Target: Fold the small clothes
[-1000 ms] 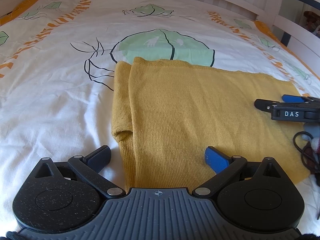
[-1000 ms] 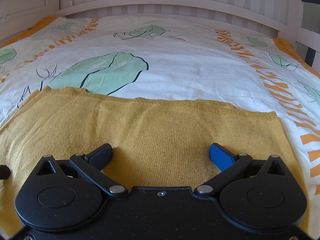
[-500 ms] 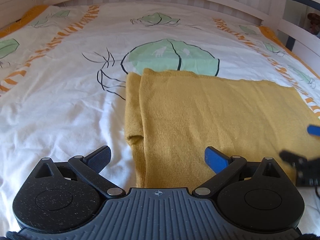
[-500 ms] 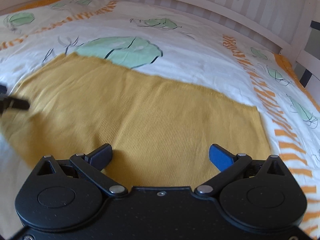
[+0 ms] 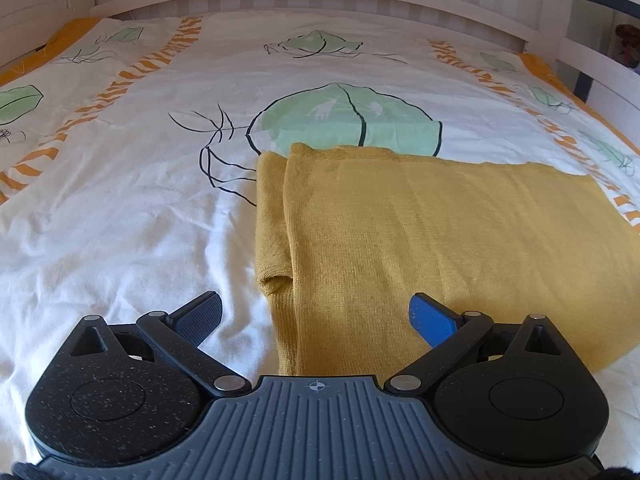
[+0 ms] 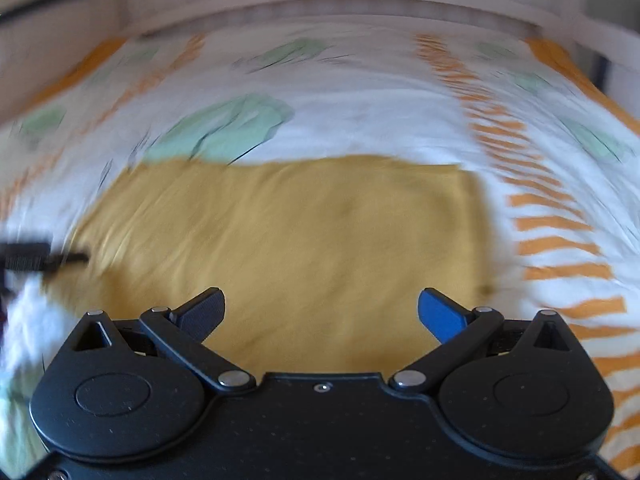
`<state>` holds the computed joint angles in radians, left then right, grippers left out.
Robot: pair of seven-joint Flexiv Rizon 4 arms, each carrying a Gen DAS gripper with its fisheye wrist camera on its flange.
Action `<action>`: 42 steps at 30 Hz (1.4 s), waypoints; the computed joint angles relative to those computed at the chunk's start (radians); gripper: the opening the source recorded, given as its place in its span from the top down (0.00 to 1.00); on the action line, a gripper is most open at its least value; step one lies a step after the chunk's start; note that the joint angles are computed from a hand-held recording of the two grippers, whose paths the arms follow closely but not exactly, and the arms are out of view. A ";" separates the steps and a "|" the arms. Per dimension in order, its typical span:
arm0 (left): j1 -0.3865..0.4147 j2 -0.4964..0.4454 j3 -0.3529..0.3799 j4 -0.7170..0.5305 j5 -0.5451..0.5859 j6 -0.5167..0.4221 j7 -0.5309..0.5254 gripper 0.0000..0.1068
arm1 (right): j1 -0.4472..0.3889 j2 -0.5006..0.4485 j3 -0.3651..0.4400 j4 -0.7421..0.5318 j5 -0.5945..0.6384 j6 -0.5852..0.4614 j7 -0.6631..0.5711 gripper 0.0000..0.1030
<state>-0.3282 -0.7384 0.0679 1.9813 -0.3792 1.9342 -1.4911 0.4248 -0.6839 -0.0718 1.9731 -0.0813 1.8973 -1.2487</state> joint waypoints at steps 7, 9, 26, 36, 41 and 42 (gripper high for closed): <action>0.012 0.002 -0.011 0.000 0.012 -0.016 -0.004 0.06 | -0.350 -0.064 0.282 -0.114 -0.101 -0.147 0.104 0.01; 0.014 0.003 -0.012 0.000 0.014 -0.019 -0.008 0.06 | -0.461 -0.106 0.401 -0.145 -0.135 -0.171 0.098 0.01; 0.043 0.008 -0.034 -0.004 0.053 -0.043 -0.038 0.06 | -0.821 -0.421 0.895 -0.326 -0.269 -0.247 -0.037 0.10; 0.060 0.026 -0.036 0.001 0.066 -0.048 -0.055 0.06 | -0.672 -0.277 0.722 -0.327 -0.143 -0.277 -0.039 0.75; 0.079 0.041 -0.045 0.013 0.074 -0.038 -0.065 0.06 | -0.591 -0.192 0.664 -0.331 -0.119 -0.310 -0.062 0.76; 0.083 0.044 -0.046 0.015 0.076 -0.038 -0.067 0.06 | -0.579 -0.183 0.662 -0.338 -0.115 -0.320 -0.072 0.76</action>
